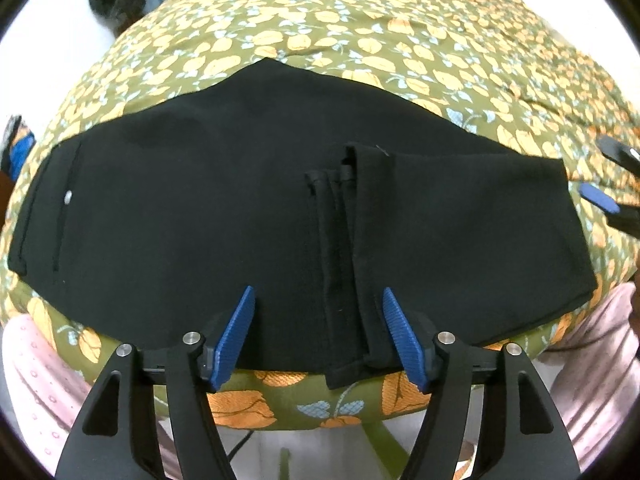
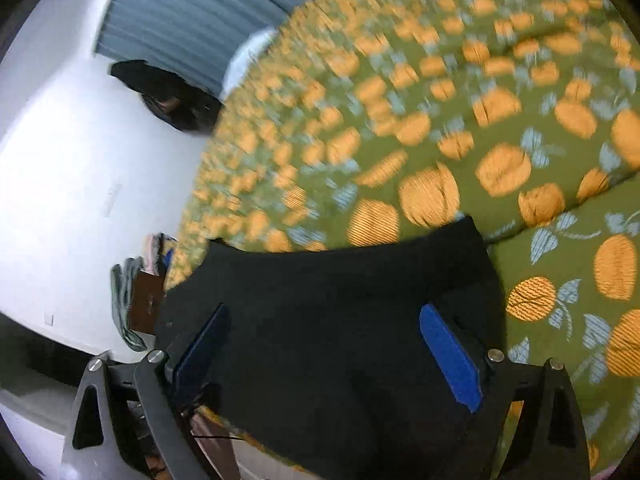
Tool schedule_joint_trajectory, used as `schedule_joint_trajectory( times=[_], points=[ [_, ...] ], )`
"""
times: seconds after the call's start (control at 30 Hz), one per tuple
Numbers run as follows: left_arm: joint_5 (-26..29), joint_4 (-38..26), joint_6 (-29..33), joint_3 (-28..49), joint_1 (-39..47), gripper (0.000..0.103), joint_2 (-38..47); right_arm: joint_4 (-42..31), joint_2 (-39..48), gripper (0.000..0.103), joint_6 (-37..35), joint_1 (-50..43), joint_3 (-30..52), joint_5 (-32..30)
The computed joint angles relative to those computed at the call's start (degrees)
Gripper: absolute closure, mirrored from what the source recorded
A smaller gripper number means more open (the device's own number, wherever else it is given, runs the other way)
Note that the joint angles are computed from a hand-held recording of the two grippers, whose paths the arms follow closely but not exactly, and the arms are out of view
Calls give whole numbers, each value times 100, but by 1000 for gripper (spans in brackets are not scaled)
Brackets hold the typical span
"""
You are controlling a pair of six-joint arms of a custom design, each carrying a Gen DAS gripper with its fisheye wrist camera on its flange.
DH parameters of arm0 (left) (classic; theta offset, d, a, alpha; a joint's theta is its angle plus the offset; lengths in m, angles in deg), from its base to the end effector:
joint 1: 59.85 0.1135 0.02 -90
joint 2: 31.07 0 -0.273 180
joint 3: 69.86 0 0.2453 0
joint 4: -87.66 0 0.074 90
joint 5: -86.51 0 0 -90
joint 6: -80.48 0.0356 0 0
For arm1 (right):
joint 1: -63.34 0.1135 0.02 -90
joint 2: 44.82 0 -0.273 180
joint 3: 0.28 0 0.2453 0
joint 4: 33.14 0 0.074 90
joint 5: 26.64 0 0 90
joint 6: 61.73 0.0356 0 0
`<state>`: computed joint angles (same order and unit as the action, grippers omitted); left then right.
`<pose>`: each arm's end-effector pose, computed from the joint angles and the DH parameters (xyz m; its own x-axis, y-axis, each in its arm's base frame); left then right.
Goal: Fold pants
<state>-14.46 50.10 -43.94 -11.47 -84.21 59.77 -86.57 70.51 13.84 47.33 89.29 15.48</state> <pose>0.2472 -0.1045 0.1525 -0.9016 -0.2009 -0.3831 -0.1988 0.9790 -0.0457 0.3688 -0.0783 0.1575 -0.9271 0.0922 -0.3632 -0.1856 0.7290 0.6589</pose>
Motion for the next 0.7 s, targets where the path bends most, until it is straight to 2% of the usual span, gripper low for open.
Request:
schedule_joint_trajectory(
  times=[0.13,0.23,0.33,0.53,0.6,0.7],
  points=[
    [83,83,-50,-64,60,33,-40,427,-1132,8,-534,-241,-1288,187],
    [63,137,-30,-79,69,30,30,642,-1348,8,-967,-292,-2030,487],
    [151,170,-32,-55,140,29,156,1222,-1249,7,-897,-167,-2618,921],
    [63,180,-131,-135,131,28,-54,2498,-2264,8,-364,-246,-3339,613],
    [43,217,-197,-196,161,27,-115,2723,-2362,8,-417,-185,-3411,720],
    [71,283,-255,-284,266,27,-220,2680,-2091,8,-465,-74,-3318,856]
  ],
)
